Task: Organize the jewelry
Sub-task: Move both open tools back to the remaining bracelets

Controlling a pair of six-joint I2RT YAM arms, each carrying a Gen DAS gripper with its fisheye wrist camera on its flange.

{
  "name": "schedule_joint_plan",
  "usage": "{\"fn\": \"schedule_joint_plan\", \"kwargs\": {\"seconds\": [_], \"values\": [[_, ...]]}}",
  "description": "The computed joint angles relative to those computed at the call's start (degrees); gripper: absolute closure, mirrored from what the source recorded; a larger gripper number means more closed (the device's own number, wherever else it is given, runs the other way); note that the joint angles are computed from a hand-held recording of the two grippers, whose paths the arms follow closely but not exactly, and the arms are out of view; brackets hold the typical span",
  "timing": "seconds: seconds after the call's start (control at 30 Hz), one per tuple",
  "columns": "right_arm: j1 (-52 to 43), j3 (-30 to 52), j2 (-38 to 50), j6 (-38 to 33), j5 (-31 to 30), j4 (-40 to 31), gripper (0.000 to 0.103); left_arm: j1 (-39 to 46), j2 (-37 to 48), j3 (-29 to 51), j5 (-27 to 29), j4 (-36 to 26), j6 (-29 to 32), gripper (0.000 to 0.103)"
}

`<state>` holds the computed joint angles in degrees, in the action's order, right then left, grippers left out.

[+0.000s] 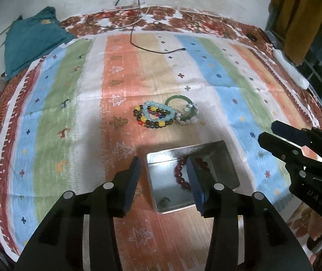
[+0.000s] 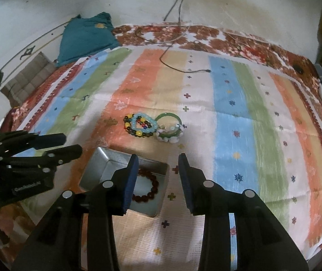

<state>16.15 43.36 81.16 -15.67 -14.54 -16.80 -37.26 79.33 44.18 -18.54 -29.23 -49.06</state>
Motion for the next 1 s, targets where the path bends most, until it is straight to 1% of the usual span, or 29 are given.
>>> {"fn": "schedule_joint_plan", "kwargs": {"seconds": [0.13,0.2,0.27,0.33,0.37,0.43,0.47,0.5,0.67,0.83,1.0], "values": [[-0.19,1.46,1.97,0.12,0.35,-0.29,0.059,1.5,-0.03,-0.28,0.15,0.01,-0.2,0.055],[-0.18,2.48,3.21,0.3,0.38,-0.62,0.059,2.39,0.98,0.33,-0.57,-0.6,0.05,0.054],[0.0,3.63,4.8,0.44,1.15,-0.54,0.056,3.25,2.57,1.3,-1.16,-1.22,0.28,0.053],[0.17,4.34,5.87,0.49,1.61,-0.38,0.053,4.37,3.67,1.92,-0.89,-1.2,0.9,0.053],[0.22,4.72,6.38,0.62,1.8,-0.3,0.05,5.02,4.74,2.59,-0.85,-1.17,1.32,0.051],[0.33,5.97,7.83,0.81,2.15,-0.29,0.049,5.87,6.02,3.42,-0.94,-1.02,1.98,0.048],[0.37,6.82,8.78,1.07,2.2,-0.26,0.045,6.35,6.75,3.94,-0.93,-0.88,2.49,0.048],[0.45,7.37,9.44,1.26,2.22,-0.26,0.043,6.79,7.6,4.56,-1.0,-0.78,3.07,0.047],[0.97,11.18,14.3,1.93,3.78,-0.72,0.036,9.34,11.66,7.28,-1.13,-0.79,5.99,0.042],[0.41,16.22,20.15,2.24,4.44,-2.1,0.036,13.09,15.87,9.42,0.31,0.03,8.37,0.041],[0.14,20.03,24.64,2.48,4.86,-3.14,0.036,14.83,18.63,11.41,0.63,0.56,10.66,0.041]]}}
